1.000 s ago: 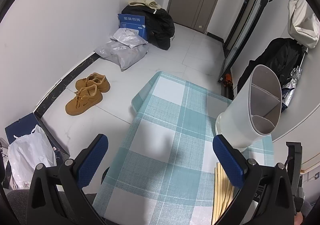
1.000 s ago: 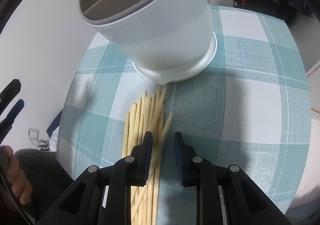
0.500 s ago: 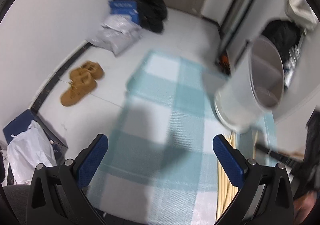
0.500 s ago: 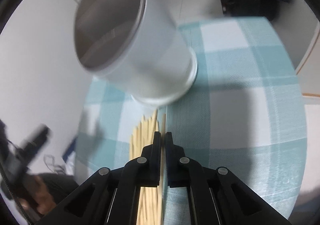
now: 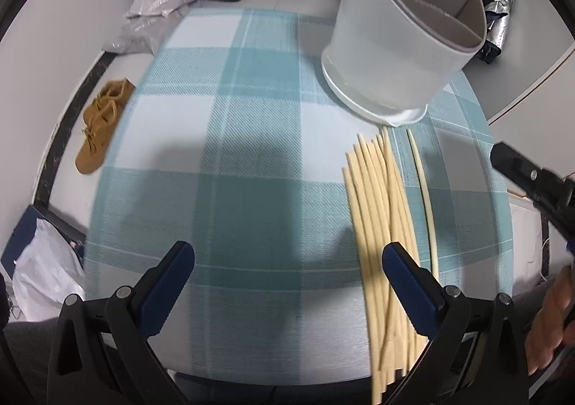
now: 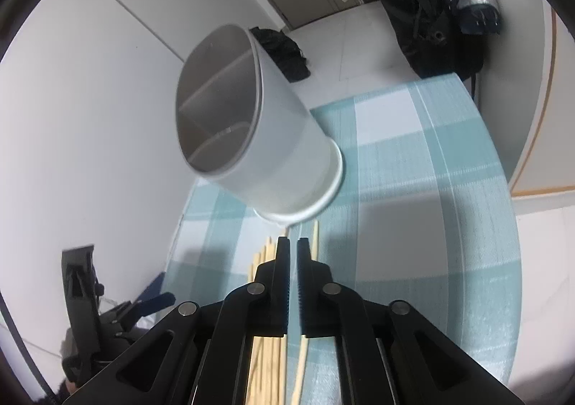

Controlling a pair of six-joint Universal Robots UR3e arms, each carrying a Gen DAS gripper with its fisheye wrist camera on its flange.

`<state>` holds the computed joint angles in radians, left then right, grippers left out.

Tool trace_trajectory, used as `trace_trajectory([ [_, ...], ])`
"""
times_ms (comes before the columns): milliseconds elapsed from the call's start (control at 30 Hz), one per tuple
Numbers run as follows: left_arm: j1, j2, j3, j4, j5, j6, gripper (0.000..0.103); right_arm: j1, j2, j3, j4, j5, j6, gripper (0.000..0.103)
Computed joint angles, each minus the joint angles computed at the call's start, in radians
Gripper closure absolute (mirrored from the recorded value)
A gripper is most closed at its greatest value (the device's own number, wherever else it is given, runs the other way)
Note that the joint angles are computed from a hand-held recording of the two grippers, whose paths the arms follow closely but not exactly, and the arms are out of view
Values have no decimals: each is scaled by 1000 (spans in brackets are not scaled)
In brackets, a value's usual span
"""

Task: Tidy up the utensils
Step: 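Close the right gripper on one wooden chopstick and lift it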

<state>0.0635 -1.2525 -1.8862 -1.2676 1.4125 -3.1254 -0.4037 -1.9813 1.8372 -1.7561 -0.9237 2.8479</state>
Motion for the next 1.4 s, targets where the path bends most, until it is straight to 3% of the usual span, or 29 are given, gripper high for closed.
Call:
trace_trajectory([
  [133, -72, -56, 17, 23, 103, -46, 1, 17, 4, -20, 13, -47, -7, 93],
  [200, -53, -61, 13, 0, 83, -49, 1, -2, -16, -11, 34, -40, -10, 79],
  [300, -19, -40, 3, -16, 53, -35, 1, -24, -46, 7, 29, -19, 5, 65],
  [467, -53, -56, 10, -5, 102, -44, 1, -18, -78, 27, -11, -29, 9, 51],
  [800, -71, -151, 86, -10, 118, -60, 1, -46, -115, 31, 5, -26, 1, 43],
  [1200, -141, -210, 121, -14, 167, -101, 3, -87, -139, 18, 71, 19, -7, 41],
  [1267, -144, -206, 122, -13, 169, -107, 8, -89, -142, 18, 73, 21, -7, 41],
  [1400, -173, -225, 171, -33, 163, -93, 37, -88, -135, 13, 88, 23, -14, 41],
])
